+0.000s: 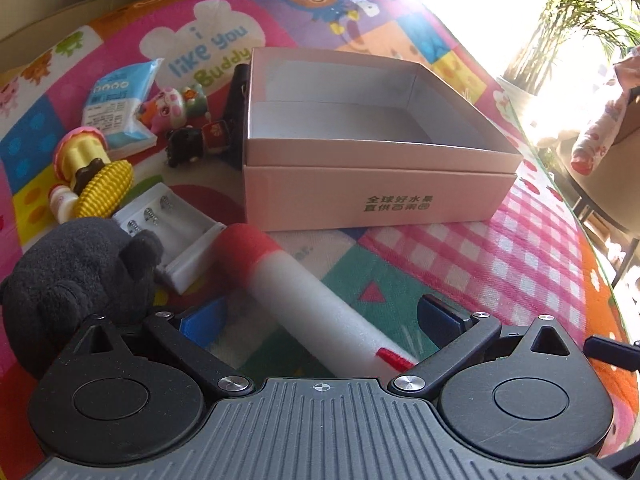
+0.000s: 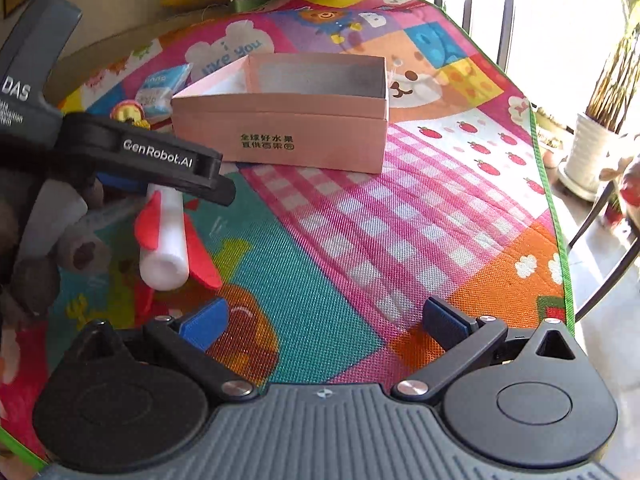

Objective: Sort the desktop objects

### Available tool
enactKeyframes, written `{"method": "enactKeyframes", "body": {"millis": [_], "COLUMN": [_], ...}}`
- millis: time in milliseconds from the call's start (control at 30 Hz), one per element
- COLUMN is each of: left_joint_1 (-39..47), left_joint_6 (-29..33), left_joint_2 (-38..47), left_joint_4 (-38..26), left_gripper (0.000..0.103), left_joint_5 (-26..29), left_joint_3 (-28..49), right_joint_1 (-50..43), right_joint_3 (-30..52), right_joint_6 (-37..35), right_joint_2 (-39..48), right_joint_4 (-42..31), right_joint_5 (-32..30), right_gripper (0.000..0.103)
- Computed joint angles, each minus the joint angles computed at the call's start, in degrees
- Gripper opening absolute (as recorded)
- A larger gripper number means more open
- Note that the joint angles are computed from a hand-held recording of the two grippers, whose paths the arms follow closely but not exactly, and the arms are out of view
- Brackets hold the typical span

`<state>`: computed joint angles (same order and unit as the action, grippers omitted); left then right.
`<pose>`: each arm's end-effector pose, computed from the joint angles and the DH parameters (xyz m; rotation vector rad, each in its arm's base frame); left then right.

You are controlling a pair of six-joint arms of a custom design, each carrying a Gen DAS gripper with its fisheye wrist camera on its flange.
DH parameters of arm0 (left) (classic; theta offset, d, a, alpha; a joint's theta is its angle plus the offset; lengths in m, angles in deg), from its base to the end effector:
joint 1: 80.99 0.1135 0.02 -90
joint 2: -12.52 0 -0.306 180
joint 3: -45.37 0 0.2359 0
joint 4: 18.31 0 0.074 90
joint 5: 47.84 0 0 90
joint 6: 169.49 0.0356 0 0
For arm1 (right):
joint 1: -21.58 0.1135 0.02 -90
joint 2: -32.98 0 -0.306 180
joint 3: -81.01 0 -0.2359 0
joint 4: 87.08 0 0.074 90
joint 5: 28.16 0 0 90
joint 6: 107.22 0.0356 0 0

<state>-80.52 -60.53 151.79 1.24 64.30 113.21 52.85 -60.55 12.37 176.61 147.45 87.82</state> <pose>0.3931 -0.0102 0.0054 0.5472 2.3494 -0.3238 0.2404 0.1277 -0.0147 0.1581 2.3346 -0.0416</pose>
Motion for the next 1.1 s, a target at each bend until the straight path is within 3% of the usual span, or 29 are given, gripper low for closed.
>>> {"method": "enactKeyframes", "body": {"millis": [67,100,200,367,467,567,633,767,900,967,1100], "left_joint_1": [0.6,0.7,1.6,3.3,2.9,2.1,2.1,5.2,8.6,9.7,11.5], "left_joint_6": [0.8,1.1,3.0,10.4,17.7,19.3,17.9,14.5,11.1,10.0,10.3], "left_joint_2": [0.1,0.1,-0.9,-3.7,-5.2,-5.2,-5.2,-5.6,-5.0,-4.3,-3.1], "left_joint_4": [2.2,3.9,3.6,0.5,-2.2,1.9,4.6,5.7,13.5,15.2,9.1], "left_gripper": [0.097,0.083,0.064,0.046,0.049,0.068,0.080,0.096,0.100,0.101,0.102], "left_joint_5": [0.7,0.4,2.1,8.6,14.4,15.5,14.6,16.3,14.4,13.5,15.1], "left_joint_3": [-1.2,-2.0,-3.0,-7.7,-11.2,-14.0,-14.4,-12.7,-13.7,-13.0,-8.5], "right_joint_1": [-0.6,-1.1,-5.3,-6.7,-8.8,-12.1,-14.4,-20.2,-22.0,-22.2,-19.4], "right_joint_3": [0.1,-0.2,-3.7,-11.3,-11.4,-7.7,-3.4,12.3,29.8,36.7,50.5], "right_joint_6": [-0.9,-1.5,-2.2,-4.0,-6.1,-7.5,-8.5,-5.5,-1.6,0.0,-2.5], "right_joint_2": [-0.6,-0.9,-2.9,-3.5,-5.3,-7.6,-9.6,-12.6,-7.2,-3.8,1.0], "right_joint_4": [-0.6,-0.5,3.5,16.9,17.6,14.1,9.2,-10.0,-27.0,-31.5,-40.8], "right_joint_5": [-0.9,-1.8,-8.2,-0.3,-0.5,-4.0,-6.8,-14.5,-16.7,-20.3,-14.4], "right_gripper": [0.103,0.103,0.103,0.103,0.103,0.103,0.103,0.103,0.103,0.103,0.103]}}
